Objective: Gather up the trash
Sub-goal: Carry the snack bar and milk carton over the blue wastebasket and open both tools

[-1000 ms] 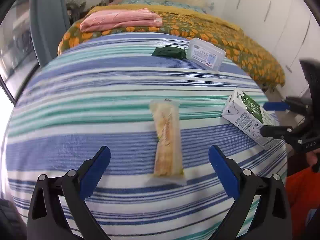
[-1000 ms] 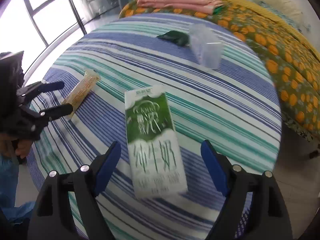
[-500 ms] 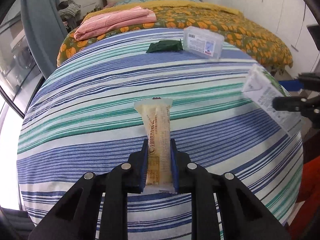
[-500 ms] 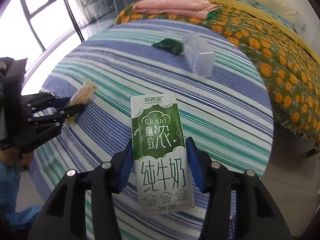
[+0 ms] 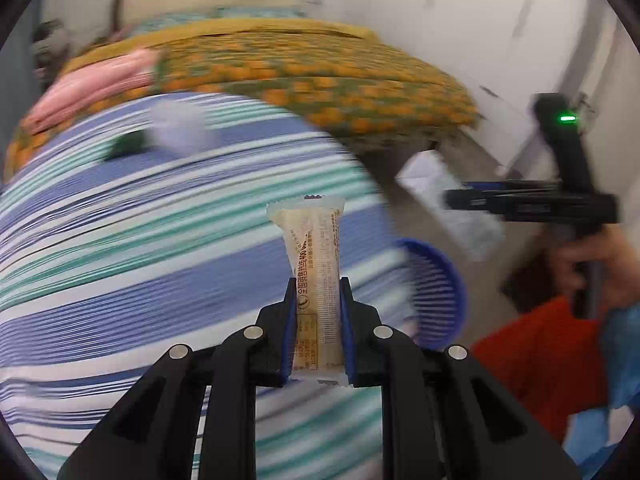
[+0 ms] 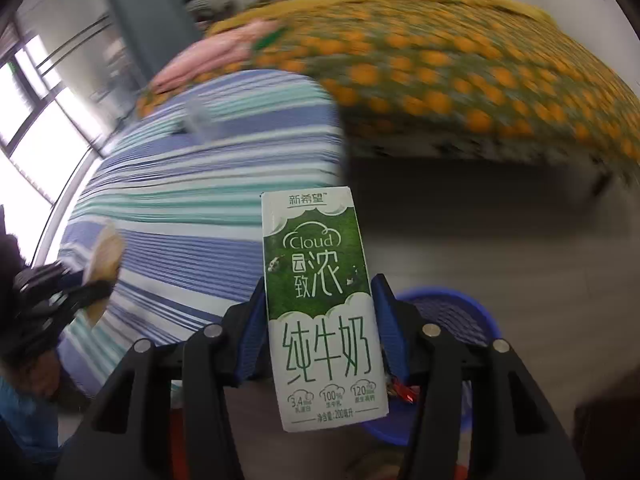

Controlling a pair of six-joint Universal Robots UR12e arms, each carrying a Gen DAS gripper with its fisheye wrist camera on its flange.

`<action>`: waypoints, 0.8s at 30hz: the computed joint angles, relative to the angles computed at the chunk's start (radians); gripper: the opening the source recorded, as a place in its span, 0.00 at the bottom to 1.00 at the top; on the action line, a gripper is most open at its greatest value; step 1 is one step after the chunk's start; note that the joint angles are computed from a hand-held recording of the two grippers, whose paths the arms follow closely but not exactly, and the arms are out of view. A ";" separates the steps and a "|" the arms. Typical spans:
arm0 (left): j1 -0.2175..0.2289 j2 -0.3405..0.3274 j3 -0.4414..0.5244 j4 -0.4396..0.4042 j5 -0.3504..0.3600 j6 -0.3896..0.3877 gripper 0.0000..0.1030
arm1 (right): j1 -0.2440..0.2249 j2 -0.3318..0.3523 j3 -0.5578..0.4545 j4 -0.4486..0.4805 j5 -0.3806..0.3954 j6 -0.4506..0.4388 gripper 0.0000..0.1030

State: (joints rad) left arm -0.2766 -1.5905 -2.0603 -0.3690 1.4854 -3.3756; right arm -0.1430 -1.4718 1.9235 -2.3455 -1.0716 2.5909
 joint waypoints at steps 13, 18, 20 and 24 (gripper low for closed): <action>-0.141 -0.302 0.254 -0.091 -0.113 -0.071 0.18 | -0.097 0.090 0.029 -0.096 -0.131 0.139 0.49; -0.150 -0.378 0.315 -0.119 -0.102 -0.070 0.18 | -0.111 0.111 0.019 -0.083 -0.145 0.178 0.50; -0.155 -0.405 0.343 -0.131 -0.089 -0.055 0.23 | -0.115 0.118 0.014 -0.062 -0.145 0.194 0.52; -0.169 -0.426 0.368 -0.141 -0.024 -0.056 0.60 | -0.119 0.115 0.025 -0.104 -0.167 0.245 0.69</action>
